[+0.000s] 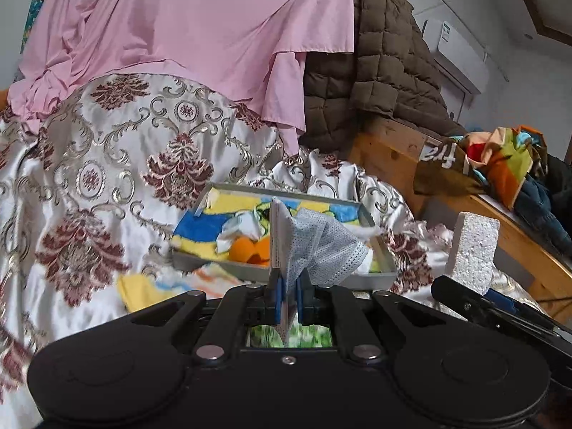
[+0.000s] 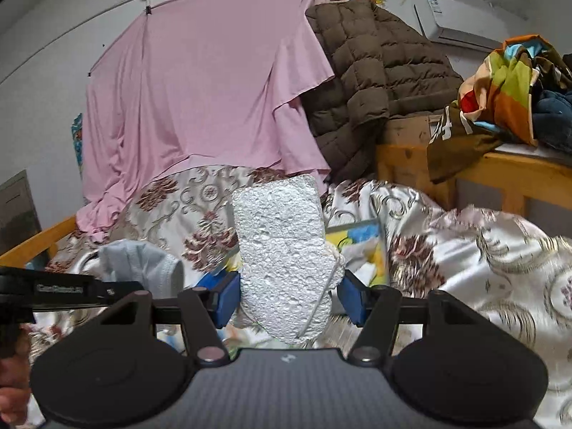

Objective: Organize soft objects

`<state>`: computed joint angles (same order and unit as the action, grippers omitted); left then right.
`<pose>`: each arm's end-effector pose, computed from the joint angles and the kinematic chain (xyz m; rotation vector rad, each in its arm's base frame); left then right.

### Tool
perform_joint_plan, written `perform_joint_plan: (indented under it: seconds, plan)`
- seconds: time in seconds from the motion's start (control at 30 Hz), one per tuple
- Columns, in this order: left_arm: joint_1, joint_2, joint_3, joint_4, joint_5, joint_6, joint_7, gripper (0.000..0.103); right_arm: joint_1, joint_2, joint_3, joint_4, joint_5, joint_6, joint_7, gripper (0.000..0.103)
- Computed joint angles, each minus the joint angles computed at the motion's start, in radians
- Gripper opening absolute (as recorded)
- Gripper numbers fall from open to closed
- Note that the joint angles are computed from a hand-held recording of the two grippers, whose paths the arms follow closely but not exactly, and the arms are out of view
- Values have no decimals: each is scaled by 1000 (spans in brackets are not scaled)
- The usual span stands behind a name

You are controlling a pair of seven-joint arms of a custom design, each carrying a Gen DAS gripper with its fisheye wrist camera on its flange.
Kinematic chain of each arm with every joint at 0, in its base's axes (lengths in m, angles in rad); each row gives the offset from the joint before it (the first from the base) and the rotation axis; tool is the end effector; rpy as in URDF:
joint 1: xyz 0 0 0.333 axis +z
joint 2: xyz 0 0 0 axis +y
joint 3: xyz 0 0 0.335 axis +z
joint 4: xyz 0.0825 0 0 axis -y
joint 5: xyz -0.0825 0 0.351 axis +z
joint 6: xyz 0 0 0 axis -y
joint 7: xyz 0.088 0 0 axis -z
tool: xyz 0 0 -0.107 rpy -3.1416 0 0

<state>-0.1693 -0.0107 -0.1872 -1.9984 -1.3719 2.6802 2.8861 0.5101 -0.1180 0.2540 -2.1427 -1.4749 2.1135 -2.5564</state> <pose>0.5346 -0.1669 0.5531 -1.1743 2.1989 -1.5108 0.3967 0.3235 0.5337 -0.9792 1.7724 -1.1480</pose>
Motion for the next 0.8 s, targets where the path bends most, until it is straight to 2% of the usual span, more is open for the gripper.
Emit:
perform_joint_plan:
  seconds: [0.23, 0.47, 0.57, 0.7, 0.8]
  plan:
    - [-11, 170, -45, 199, 86, 72, -67, 8, -67, 57, -69, 51, -58, 56, -7, 63]
    - [-13, 364, -104, 424, 270, 128, -226, 8, -125, 158, -137, 140, -76, 163, -41, 64]
    - [-44, 460, -89, 537, 414, 131, -352, 8, -141, 205, -165, 185, -81, 215, -64, 64]
    - [-84, 582, -53, 698, 589, 92, -517, 8, -169, 263, -206, 254, -86, 323, -52, 64]
    - [-118, 684, -13, 850, 725, 22, -647, 8, -192, 319, -229, 325, 16, 419, -181, 64]
